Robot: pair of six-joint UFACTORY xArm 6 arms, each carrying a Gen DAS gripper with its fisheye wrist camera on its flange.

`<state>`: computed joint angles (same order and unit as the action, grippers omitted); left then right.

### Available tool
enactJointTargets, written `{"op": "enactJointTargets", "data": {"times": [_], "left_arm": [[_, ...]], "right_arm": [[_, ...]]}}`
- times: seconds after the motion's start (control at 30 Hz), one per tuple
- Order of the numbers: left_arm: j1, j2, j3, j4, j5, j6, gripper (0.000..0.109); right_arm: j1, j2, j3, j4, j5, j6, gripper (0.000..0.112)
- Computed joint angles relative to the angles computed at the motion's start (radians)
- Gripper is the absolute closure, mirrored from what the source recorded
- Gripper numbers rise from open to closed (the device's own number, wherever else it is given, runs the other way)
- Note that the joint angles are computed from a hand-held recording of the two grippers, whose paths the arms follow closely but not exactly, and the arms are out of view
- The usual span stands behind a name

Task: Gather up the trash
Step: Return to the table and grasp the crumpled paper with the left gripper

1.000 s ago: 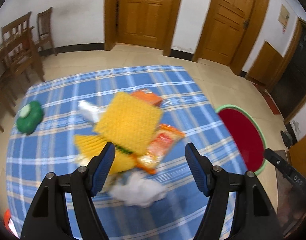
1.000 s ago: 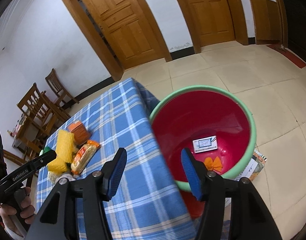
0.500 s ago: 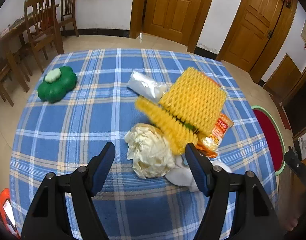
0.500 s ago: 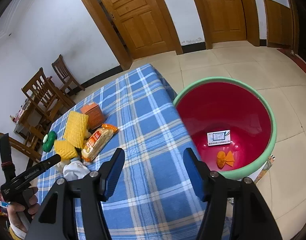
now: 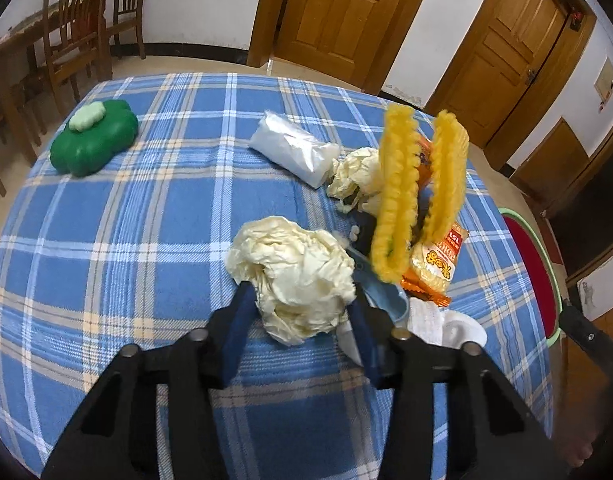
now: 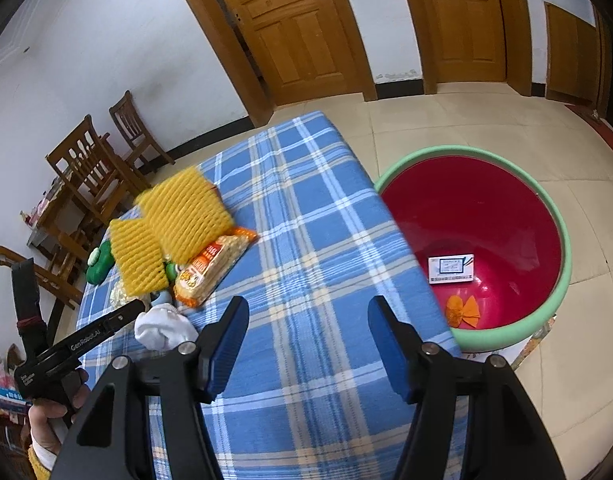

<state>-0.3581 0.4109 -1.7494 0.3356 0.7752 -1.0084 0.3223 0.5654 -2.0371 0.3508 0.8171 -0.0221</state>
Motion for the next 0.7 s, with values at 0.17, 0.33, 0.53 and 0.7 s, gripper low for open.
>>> {"op": "enactJointTargets", "data": {"times": [0.17,0.33,0.53,0.7], "left_arm": [[-0.003,-0.049,0.051,0.052,-0.004,-0.048,0.066],[-0.002,-0.109,0.111,0.099,0.007,-0.106,0.066],[-0.003,-0.181,0.194,0.136,0.018,-0.164,0.066],[-0.002,-0.231,0.254,0.165,0.029,-0.207,0.066]], "right_arm": [[0.018,0.023,-0.035,0.009,0.018,-0.017,0.047],[0.043,0.049,-0.076,0.027,0.037,-0.044,0.047],[0.081,0.104,-0.161,0.048,0.093,-0.077,0.047],[0.115,0.165,-0.248,0.076,0.149,-0.108,0.046]]}}
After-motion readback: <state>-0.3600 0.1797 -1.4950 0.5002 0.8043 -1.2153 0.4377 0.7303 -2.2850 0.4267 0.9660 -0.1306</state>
